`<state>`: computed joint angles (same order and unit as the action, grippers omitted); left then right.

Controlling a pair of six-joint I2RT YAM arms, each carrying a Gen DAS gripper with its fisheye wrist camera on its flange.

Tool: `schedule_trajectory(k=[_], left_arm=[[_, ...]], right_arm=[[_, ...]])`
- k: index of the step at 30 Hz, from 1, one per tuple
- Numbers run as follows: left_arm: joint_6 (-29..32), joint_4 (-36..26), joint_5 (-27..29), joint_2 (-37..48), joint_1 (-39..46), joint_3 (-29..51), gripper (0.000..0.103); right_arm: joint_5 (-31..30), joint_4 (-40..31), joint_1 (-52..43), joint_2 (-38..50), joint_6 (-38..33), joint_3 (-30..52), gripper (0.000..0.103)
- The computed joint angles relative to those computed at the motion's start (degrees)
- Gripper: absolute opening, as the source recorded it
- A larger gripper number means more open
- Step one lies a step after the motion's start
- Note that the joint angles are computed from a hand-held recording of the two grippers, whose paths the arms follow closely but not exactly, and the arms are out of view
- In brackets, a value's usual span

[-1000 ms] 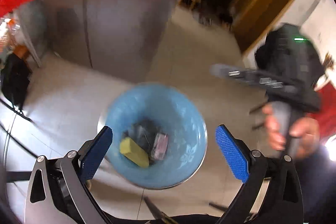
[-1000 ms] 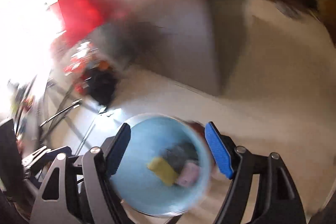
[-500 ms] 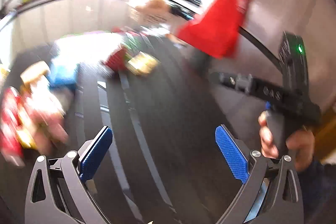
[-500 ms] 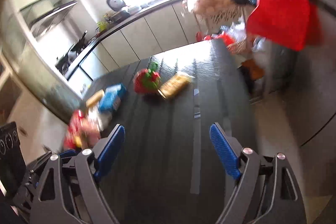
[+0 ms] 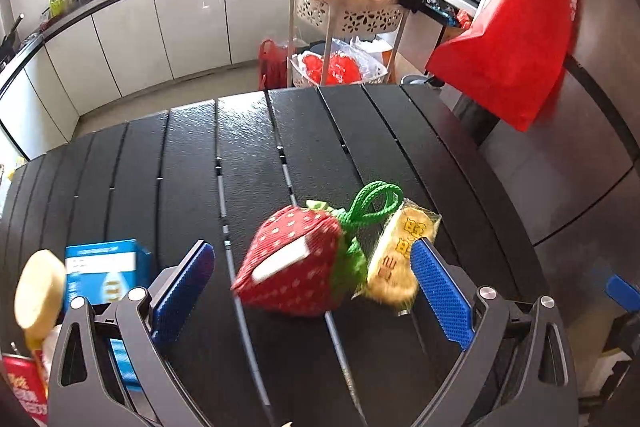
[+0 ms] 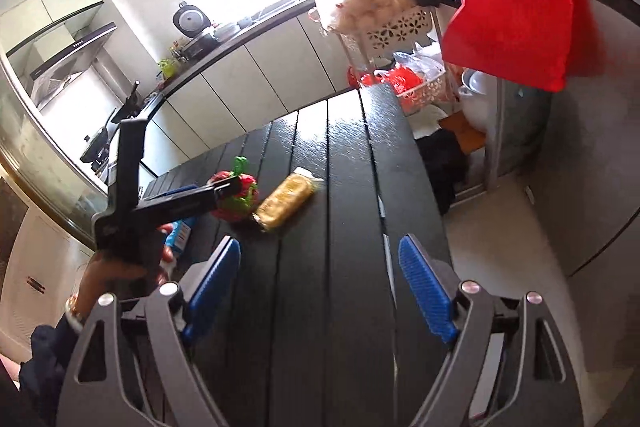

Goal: Collect trash
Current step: 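Move both tools back over the table, then grasp the red strawberry pouch with the left tool while the right grasps the rice cracker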

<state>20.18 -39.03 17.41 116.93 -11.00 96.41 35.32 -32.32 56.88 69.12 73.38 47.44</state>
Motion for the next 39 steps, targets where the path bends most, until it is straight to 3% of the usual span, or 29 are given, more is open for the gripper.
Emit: schedule_trajectory(k=[1, 3, 6, 9, 12, 14, 18, 20, 22, 25, 27, 28, 30, 34, 39], left_arm=[[-0.58, 0.94, -0.2, 0.42, -0.12, -0.31, 0.075], [-1.9, 1.77, -1.58, 0.55, 0.14, -1.3, 0.052], [-3.46, 0.95, 2.01, 0.11, 2.62, -1.27, 0.051], [-3.73, 4.29, 4.59, -4.21, 5.18, -6.11, 0.051], [-5.25, 7.87, 11.83, -14.42, 11.27, -14.82, 0.051], [-4.96, 7.14, 16.45, -19.48, 16.13, -18.08, 0.051], [-1.17, 2.61, 24.72, -26.39, 26.7, -21.23, 0.051], [4.6, -3.19, 28.42, -27.1, 31.6, -20.17, 0.052], [8.96, -6.43, 30.45, -27.37, 34.54, -19.69, 0.052], [13.5, -7.7, 31.75, -27.18, 37.24, -19.7, 0.052], [16.47, -9.92, 32.91, -26.12, 38.76, -18.9, 0.052], [18.39, -11.64, 33.69, -25.29, 39.93, -18.19, 0.052], [19.54, -11.85, 34.09, -24.3, 40.72, -17.81, 0.052], [21.88, -13.57, 34.87, -22.38, 42.18, -16.88, 0.052], [25.45, -15.83, 35.18, -22.64, 43.11, -17.36, 0.052]], right_arm=[[-0.42, 0.4, -0.3, -0.37, -0.36, -0.63, 0.083], [-1.62, 1.16, -1.04, -0.48, -1.25, -1.38, 0.081], [-5.19, 3.56, -3.32, 0.43, -3.0, -1.61, 0.075], [-9.93, 6.42, -5.91, 4.89, -5.47, 1.08, 0.075], [-16.16, 9.09, -10.35, 13.1, -8.46, 7.61, 0.075], [-21.34, 9.05, -14.35, 21.23, -8.77, 15.11, 0.075], [-27.37, 1.07, -18.38, 36.75, -5.22, 32.7, 0.075], [-28.59, -5.54, -19.33, 44.64, -2.26, 42.85, 0.075], [-28.74, -10.55, -19.64, 50.01, -0.97, 50.3, 0.075], [-26.01, -24.16, -19.46, 60.01, 1.66, 65.7, 0.073], [-25.15, -30.56, -19.2, 64.5, 3.0, 72.89, 0.062], [-23.56, -33.92, -18.95, 66.75, 2.5, 76.97, 0.049], [-22.51, -39.29, -18.78, 70.2, 1.2, 83.09, 0.043], [-22.71, -37.04, -18.42, 68.46, 0.01, 80.06, 0.037], [-20.58, -21.8, -13.94, 52.82, -2.17, 57.43, 0.036]])
